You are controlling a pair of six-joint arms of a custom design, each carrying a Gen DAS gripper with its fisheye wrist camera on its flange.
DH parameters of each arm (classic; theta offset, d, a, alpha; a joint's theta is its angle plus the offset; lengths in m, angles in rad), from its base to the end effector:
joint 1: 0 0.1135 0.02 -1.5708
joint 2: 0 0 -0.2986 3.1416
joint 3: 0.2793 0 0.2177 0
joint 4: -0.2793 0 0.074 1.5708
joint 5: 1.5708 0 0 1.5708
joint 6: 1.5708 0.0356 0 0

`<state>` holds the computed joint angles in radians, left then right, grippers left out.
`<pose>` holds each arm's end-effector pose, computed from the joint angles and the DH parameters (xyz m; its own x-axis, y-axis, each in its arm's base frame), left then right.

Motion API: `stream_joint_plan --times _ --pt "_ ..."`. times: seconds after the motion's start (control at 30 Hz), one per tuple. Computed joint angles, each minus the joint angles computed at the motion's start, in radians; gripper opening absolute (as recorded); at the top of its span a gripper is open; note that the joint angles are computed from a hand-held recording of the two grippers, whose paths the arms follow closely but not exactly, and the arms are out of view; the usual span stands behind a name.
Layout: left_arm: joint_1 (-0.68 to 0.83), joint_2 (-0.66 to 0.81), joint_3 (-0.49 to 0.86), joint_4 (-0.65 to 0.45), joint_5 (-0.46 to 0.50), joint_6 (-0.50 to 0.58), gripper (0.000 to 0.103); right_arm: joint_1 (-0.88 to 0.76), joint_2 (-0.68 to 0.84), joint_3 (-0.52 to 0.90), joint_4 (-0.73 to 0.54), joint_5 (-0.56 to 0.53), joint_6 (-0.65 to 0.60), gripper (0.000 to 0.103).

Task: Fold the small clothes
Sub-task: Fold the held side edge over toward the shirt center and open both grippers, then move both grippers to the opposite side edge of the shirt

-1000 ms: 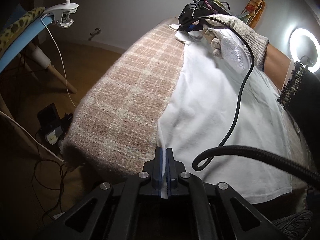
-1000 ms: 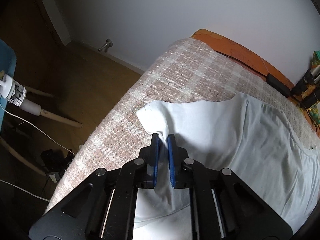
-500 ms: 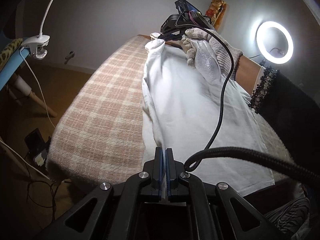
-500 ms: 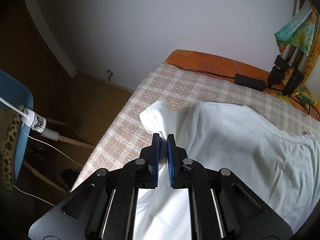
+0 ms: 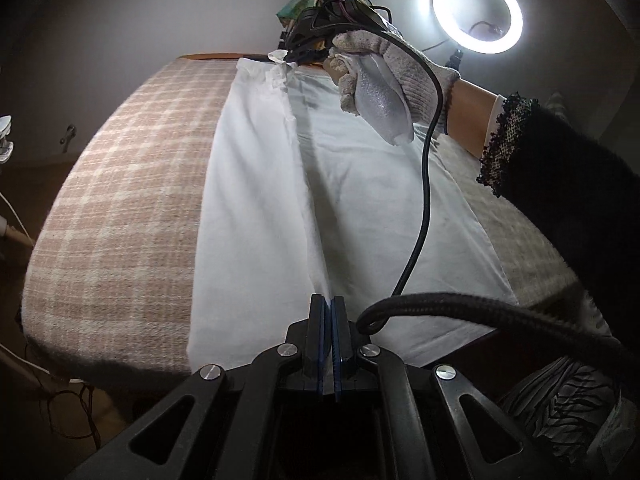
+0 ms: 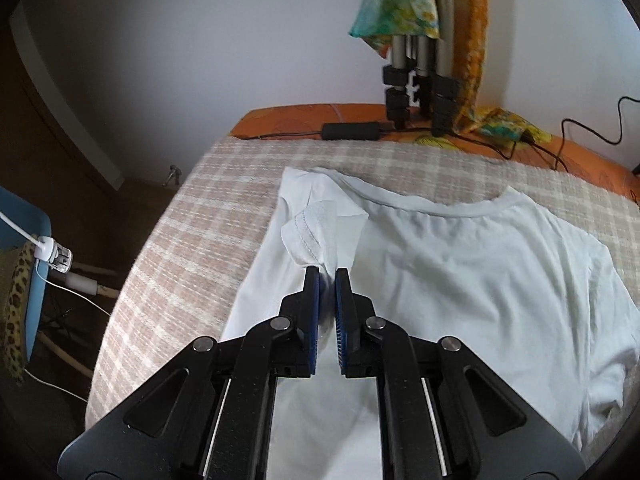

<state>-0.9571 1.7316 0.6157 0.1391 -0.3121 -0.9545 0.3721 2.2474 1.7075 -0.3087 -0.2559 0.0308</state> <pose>0.1668 -0.2177 0.1572 -0.8300 -0.1703 -0.5311 0.0031 0.9509 -0.3096 0.4523 0.1862 0.2089 -0.7143 -0.2468 -0.6549 -0.4858 0.8484 0.2102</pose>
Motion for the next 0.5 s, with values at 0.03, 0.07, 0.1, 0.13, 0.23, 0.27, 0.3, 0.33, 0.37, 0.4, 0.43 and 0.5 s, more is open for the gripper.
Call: stream_joint_plan --times 0.03,0.07,0.1,0.13,0.23,0.27,0.3,0.33,0.37,0.4,0.43,0.5 --pt "0.001 0.018 0.016 -0.001 0.008 0.002 0.000 -0.008 0.006 -0.003 0.003 -0.004 -0.005 0.008" --pt "0.007 0.032 0.026 0.003 0.023 0.005 0.000 -0.015 0.011 -0.005 0.008 0.000 -0.008 0.008" --pt "0.015 0.034 0.022 0.012 0.038 0.011 0.000 -0.019 0.017 -0.006 0.012 0.004 -0.011 0.008" --pt "0.021 0.034 0.020 0.017 0.047 0.020 0.000 -0.021 0.024 -0.001 0.011 0.007 -0.015 0.008" --pt "0.018 0.041 0.019 0.039 0.062 0.037 0.015 -0.023 0.034 0.006 0.008 0.032 -0.035 0.008" --pt "0.013 0.041 0.019 0.045 0.063 0.038 0.025 -0.021 0.038 0.009 0.005 0.046 -0.039 0.008" --pt "0.010 0.050 0.031 0.041 0.058 0.041 0.028 -0.022 0.041 0.014 0.002 0.054 -0.043 0.008" --pt "0.006 0.047 0.040 0.025 0.050 0.046 0.029 -0.025 0.041 0.018 -0.001 0.053 -0.043 0.008" --pt "-0.001 0.046 0.047 0.012 0.039 0.051 0.030 -0.028 0.040 0.020 -0.004 0.049 -0.043 0.014" --pt "-0.008 0.041 0.052 -0.002 0.024 0.055 0.030 -0.033 0.038 0.026 -0.016 0.045 -0.041 0.027" --pt "-0.018 0.034 0.055 -0.015 0.004 0.059 0.030 -0.039 0.028 0.019 -0.014 0.043 -0.037 0.034" --pt "-0.041 0.023 0.055 -0.033 -0.038 0.067 0.030 -0.058 -0.018 -0.043 0.038 0.029 -0.028 0.048"
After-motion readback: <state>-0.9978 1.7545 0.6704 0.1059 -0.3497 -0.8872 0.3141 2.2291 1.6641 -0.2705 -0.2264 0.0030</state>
